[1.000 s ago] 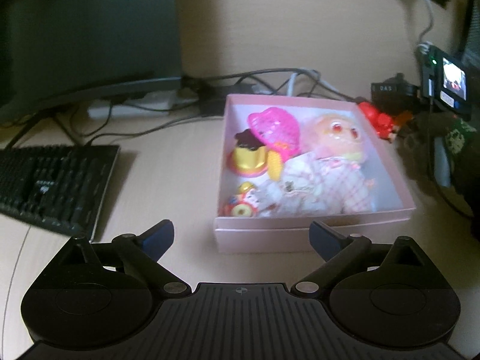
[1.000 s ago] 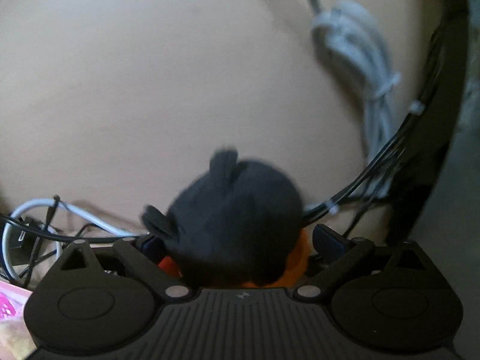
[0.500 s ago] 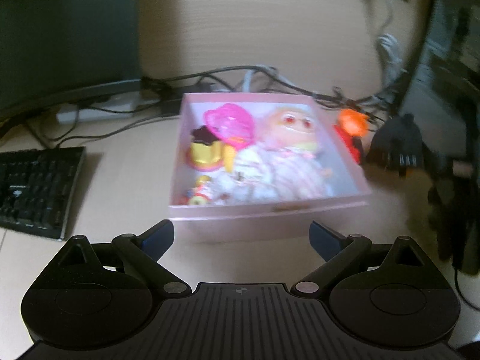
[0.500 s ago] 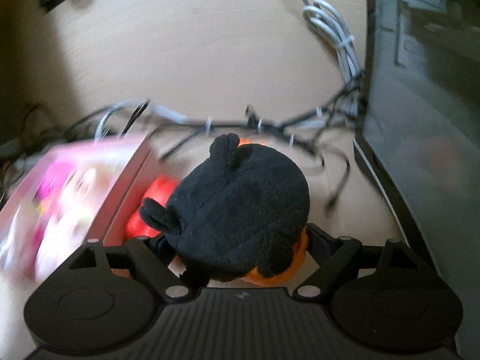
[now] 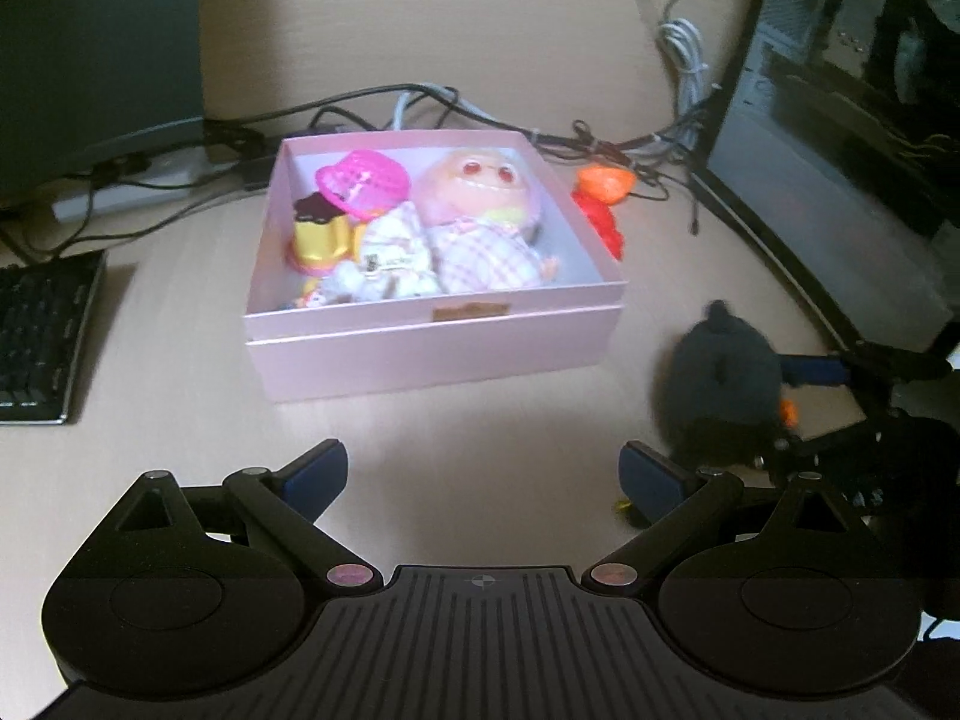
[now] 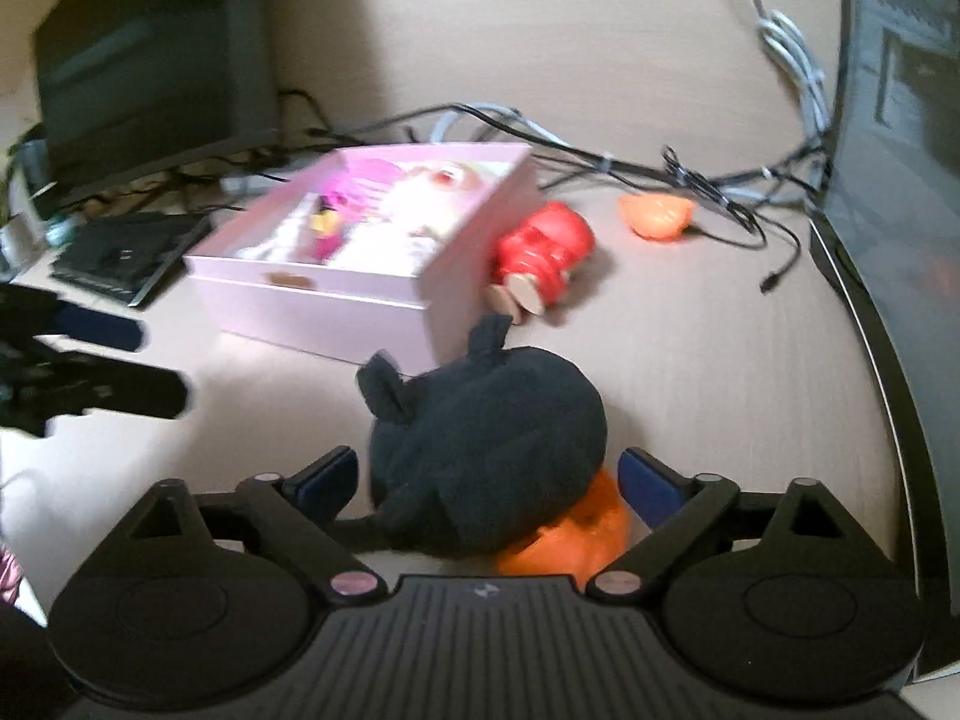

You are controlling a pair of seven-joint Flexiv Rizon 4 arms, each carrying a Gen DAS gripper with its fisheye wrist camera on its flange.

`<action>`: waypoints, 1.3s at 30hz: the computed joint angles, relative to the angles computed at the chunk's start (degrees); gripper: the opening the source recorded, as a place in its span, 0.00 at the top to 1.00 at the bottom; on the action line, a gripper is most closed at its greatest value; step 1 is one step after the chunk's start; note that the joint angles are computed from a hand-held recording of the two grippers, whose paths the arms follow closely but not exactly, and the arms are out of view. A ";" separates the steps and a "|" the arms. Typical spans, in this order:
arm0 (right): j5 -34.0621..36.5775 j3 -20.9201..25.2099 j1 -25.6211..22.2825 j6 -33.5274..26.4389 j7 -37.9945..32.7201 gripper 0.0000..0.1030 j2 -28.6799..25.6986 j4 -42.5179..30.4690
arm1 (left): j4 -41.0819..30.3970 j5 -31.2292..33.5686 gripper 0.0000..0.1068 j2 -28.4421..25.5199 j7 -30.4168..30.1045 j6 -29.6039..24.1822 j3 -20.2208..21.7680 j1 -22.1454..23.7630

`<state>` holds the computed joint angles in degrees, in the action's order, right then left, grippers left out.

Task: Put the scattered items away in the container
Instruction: 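Grasp the orange pumpkin toy beside the black plush with the right gripper, then grasp the black plush toy with the left gripper while the right gripper holds the pumpkin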

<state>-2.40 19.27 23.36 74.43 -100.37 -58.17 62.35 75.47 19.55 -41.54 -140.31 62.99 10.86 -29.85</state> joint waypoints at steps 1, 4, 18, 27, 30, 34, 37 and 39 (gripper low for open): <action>0.21 0.55 -0.52 0.36 -0.64 0.06 0.48 0.63 | 0.24 -0.59 0.07 -0.07 0.71 1.29 -1.06 0.73; 0.96 -0.26 -1.34 3.01 -0.09 0.05 3.04 4.45 | 1.19 -3.94 0.06 -0.74 5.16 7.15 -5.26 3.53; -7.38 -7.38 -1.03 9.92 10.61 0.04 6.86 16.05 | -24.12 -7.84 0.06 -15.55 19.67 -8.47 0.55 -2.41; -13.02 -6.21 -0.25 8.76 9.48 0.20 1.96 9.99 | -14.48 -0.85 0.06 -8.35 3.31 -13.84 1.89 -2.34; -11.92 -4.45 -0.71 4.96 9.15 0.48 0.52 6.80 | -10.13 0.66 0.06 -5.86 0.94 -9.35 0.57 -1.31; -10.22 -4.60 -0.41 3.94 8.65 0.49 0.72 6.29 | -7.55 0.64 0.06 -5.03 3.63 -4.15 -2.08 0.08; -9.31 -5.08 -0.36 4.76 8.47 0.49 2.22 8.43 | -7.94 -1.49 0.06 -6.10 7.00 -2.28 -3.86 0.86; -8.96 -6.59 0.19 5.90 9.67 0.49 3.53 10.53 | -9.15 -2.68 0.06 -7.19 8.83 -1.96 -4.06 0.91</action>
